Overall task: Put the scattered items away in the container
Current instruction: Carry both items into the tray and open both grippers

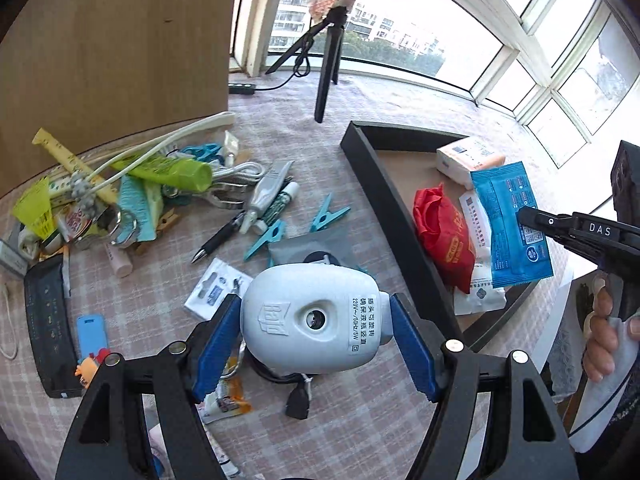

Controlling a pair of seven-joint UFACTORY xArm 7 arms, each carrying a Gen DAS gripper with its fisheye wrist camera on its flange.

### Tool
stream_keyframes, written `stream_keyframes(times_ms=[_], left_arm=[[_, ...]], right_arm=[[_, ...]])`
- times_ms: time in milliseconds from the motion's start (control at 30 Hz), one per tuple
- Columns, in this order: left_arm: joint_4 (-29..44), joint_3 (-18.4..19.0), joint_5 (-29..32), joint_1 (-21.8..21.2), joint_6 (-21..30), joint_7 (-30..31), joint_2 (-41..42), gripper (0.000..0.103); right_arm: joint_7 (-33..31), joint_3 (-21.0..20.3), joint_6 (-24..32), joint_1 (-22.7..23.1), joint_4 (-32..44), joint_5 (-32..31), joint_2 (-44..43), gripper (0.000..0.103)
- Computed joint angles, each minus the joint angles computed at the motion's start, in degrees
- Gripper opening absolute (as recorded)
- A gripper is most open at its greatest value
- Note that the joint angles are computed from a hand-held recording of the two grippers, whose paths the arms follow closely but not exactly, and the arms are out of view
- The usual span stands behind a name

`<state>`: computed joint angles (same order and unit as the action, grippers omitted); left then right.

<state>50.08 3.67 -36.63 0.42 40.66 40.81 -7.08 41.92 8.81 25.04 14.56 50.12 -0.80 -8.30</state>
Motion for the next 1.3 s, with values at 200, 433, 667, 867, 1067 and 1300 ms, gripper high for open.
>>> stream_keyframes(times_ms=[200, 433, 667, 867, 1067, 1300], left_arm=[[2.8, -4.1, -0.4, -4.7, -1.9, -0.8, 1.3, 0.072], [5.5, -7.6, 2.6, -9.8, -5.9, -3.0, 3.3, 0.072], [8.7, -9.6, 6.4, -12.8, -9.3, -7.1, 5.9, 0.072], [10.2, -10.6, 7.2, -14.1, -10.8, -8.3, 6.9, 0.072], [10.7, -10.8, 6.7, -14.5, -11.7, -8.3, 7.0, 0.075], [10.4, -10.0, 6.5, -14.0, -11.8, -9.0, 6.1, 0.075]], right_arm=[[4.5, -1.4, 1.0, -4.9, -6.6, -3.8, -6.6, 0.003], [7.2, -1.0, 2.8, -9.4, -9.9, -7.3, -10.4, 0.003], [9.2, 0.0, 4.8, -11.9, -10.1, -11.6, -11.1, 0.003], [10.3, 0.0, 5.7, -12.5, -9.4, -13.6, -10.6, 0.003], [9.9, -0.1, 4.0, -12.5, -9.3, -13.2, -10.5, 0.053], [15.2, 3.5, 7.3, -13.1, -6.3, -22.6, -9.7, 0.063]])
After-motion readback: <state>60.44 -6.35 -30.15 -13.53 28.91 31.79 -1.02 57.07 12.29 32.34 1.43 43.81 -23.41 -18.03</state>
